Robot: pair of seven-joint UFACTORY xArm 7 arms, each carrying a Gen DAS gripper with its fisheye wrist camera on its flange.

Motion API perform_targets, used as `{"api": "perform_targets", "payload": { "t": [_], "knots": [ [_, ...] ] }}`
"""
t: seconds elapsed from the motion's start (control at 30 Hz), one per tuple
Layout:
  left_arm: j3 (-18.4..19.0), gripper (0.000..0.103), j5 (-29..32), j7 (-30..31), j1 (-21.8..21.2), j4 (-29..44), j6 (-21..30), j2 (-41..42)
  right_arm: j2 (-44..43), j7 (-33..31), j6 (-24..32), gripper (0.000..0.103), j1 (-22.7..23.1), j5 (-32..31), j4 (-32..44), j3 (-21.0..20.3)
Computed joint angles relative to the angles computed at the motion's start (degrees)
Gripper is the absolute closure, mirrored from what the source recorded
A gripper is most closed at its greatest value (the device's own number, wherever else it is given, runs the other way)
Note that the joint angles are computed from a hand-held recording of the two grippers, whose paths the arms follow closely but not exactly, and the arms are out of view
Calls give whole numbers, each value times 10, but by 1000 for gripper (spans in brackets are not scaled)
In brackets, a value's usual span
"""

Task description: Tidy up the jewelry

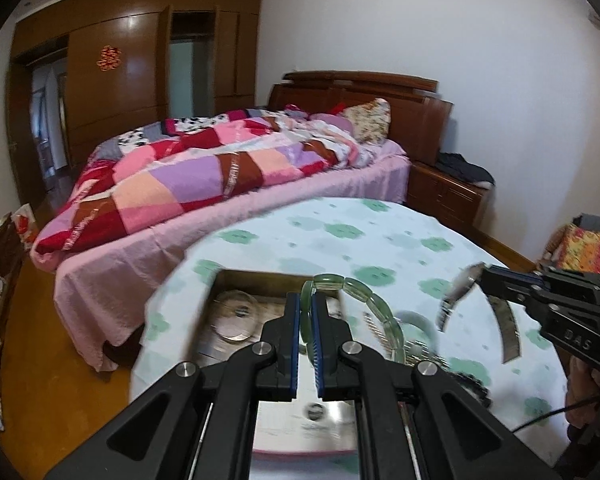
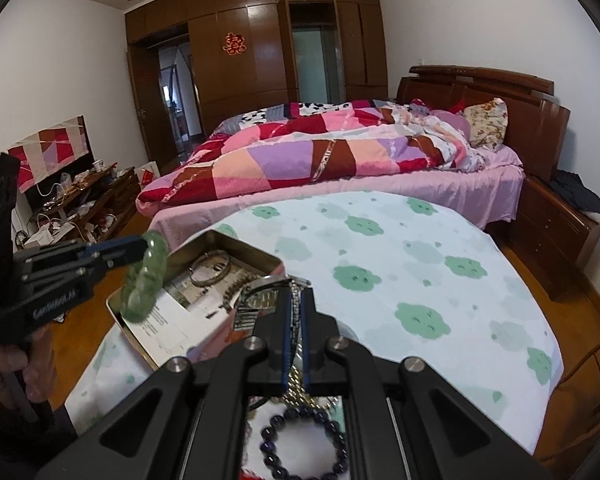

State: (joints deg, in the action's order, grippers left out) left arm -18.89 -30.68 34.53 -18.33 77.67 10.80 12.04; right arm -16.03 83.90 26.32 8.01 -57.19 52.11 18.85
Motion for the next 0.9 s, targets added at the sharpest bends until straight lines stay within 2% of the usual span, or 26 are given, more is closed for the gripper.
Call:
{"api": "perform_targets", "payload": {
  "t": [0.23, 0.37, 0.43, 0.9],
  "knots": [
    [33, 98, 78, -62, -7, 39, -1, 40, 57, -24, 0, 97, 17, 1, 54, -12],
    [57, 98, 143, -114, -20, 55, -8, 66, 92, -35, 13, 97, 40, 1, 88, -27],
    [46, 98, 152, -121, -10, 69, 3, 81, 107, -37, 18, 97, 52, -2, 103, -36],
    [54, 98, 215, -176, -12, 107, 26, 125, 213, -92, 33, 97, 129, 33, 196, -99]
  ]
}}
